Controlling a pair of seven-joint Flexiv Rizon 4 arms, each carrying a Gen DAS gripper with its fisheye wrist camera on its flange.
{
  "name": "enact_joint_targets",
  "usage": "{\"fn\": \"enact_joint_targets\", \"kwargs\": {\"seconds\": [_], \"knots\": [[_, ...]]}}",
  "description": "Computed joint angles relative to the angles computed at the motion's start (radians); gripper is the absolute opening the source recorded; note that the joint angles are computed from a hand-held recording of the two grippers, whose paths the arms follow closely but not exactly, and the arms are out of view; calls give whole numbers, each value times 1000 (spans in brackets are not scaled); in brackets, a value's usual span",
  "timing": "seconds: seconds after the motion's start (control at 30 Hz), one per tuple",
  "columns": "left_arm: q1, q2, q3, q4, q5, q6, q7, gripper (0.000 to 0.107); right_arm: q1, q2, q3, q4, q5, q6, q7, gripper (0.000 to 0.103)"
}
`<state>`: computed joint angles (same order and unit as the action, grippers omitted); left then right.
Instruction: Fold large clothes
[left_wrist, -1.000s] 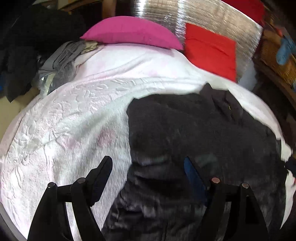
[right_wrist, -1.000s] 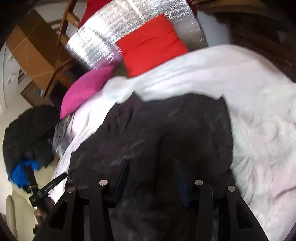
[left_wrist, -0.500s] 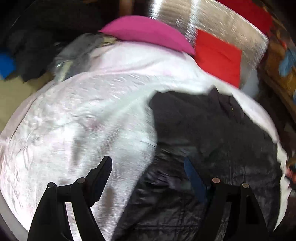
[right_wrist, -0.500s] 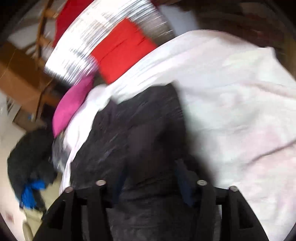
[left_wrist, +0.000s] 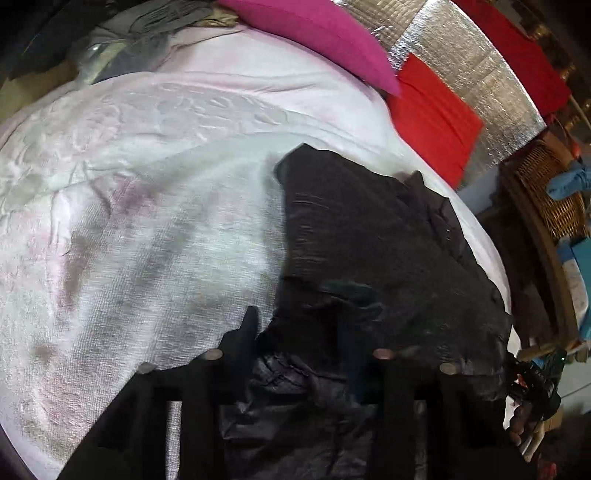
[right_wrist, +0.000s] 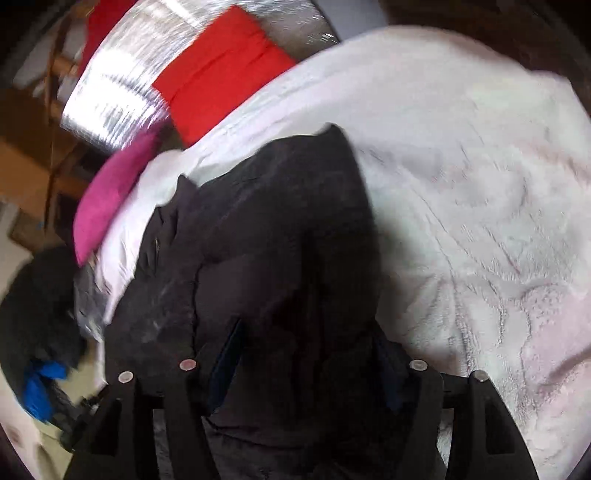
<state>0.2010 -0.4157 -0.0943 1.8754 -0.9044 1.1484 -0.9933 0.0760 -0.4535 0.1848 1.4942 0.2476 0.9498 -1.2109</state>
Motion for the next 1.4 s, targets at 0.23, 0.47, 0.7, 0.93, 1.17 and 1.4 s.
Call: {"fn": "enact_joint_targets", "kwargs": {"seconds": [0.23, 0.47, 0.7, 0.93, 1.17, 1.4], "knots": [[-24, -22, 30, -35, 80, 11, -51, 63, 9, 64, 4, 83, -27, 108, -55, 39], [23, -27, -40, -38, 58, -13, -11, 41, -24, 31, 20, 27, 49, 15, -38, 62], [11, 6, -73, -7, -11, 85, 64, 24, 52, 79, -36, 125, -114, 153, 8, 32], [-49, -16, 43, -37, 128, 12, -29, 42, 43, 60, -33, 104, -145, 54, 24, 33], [-6, -3, 1, -39, 159, 45, -109, 61, -29, 103, 10, 95, 16, 50, -44, 70], [13, -55, -38, -85, 87, -8, -67, 72, -46, 71, -4, 74, 80, 35, -34, 73]]}}
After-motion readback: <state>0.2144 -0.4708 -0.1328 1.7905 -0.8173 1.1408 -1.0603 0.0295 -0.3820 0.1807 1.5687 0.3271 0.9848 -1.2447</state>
